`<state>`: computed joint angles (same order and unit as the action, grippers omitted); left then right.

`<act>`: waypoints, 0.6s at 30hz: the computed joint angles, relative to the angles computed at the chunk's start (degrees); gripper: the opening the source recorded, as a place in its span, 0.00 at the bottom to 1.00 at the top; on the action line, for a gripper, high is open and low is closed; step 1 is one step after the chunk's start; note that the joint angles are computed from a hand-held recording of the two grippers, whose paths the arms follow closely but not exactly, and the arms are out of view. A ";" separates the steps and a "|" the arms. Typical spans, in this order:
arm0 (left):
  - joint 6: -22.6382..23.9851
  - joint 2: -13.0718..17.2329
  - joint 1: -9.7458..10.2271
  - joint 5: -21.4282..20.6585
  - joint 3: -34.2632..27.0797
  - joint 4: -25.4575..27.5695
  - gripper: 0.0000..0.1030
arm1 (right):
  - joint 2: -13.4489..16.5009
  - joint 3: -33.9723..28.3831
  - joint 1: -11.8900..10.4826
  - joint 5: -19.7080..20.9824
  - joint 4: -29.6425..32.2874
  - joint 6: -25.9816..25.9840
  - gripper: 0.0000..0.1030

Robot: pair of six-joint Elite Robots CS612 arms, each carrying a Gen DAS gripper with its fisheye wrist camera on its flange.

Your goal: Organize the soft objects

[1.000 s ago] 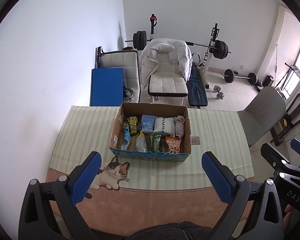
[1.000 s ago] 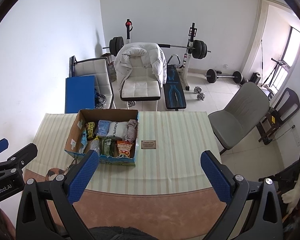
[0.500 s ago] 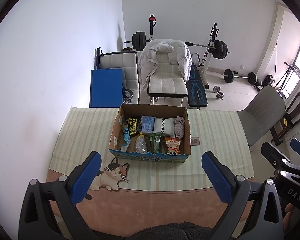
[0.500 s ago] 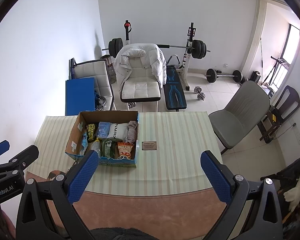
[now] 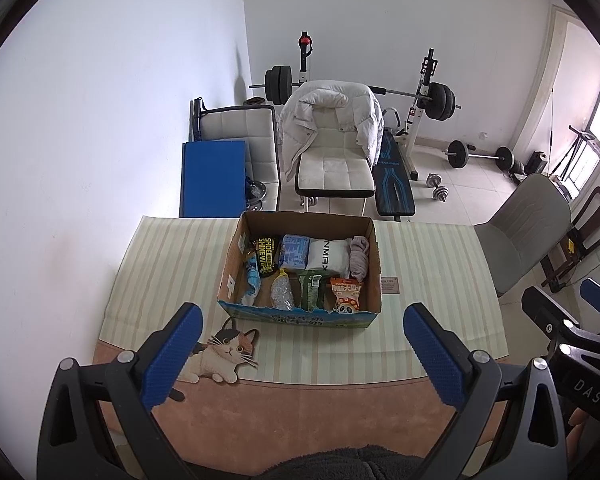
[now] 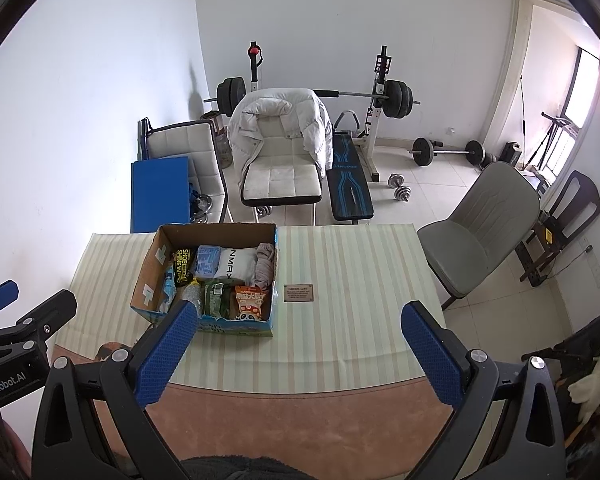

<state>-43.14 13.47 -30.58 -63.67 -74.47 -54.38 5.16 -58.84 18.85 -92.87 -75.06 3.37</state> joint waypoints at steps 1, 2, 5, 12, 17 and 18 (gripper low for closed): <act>0.11 0.00 0.04 -0.14 0.01 -0.10 1.00 | 0.00 -0.01 0.01 -0.05 0.01 0.05 1.00; 0.25 -0.06 0.09 -0.20 0.10 -0.13 1.00 | 0.00 0.00 0.02 -0.10 -0.06 0.12 1.00; 0.29 -0.09 0.06 -0.17 0.15 -0.16 1.00 | 0.04 -0.02 0.03 -0.11 -0.09 0.14 1.00; 0.41 -0.17 -0.01 0.21 0.24 -0.30 1.00 | -0.18 0.70 0.10 -0.26 -0.87 0.27 1.00; 1.27 -0.25 0.08 0.48 0.29 -0.84 1.00 | -0.37 1.24 0.16 -0.33 -1.47 0.52 1.00; 1.55 -0.22 0.13 0.53 0.22 -1.21 1.00 | -0.36 1.15 0.14 -0.34 -1.33 0.45 1.00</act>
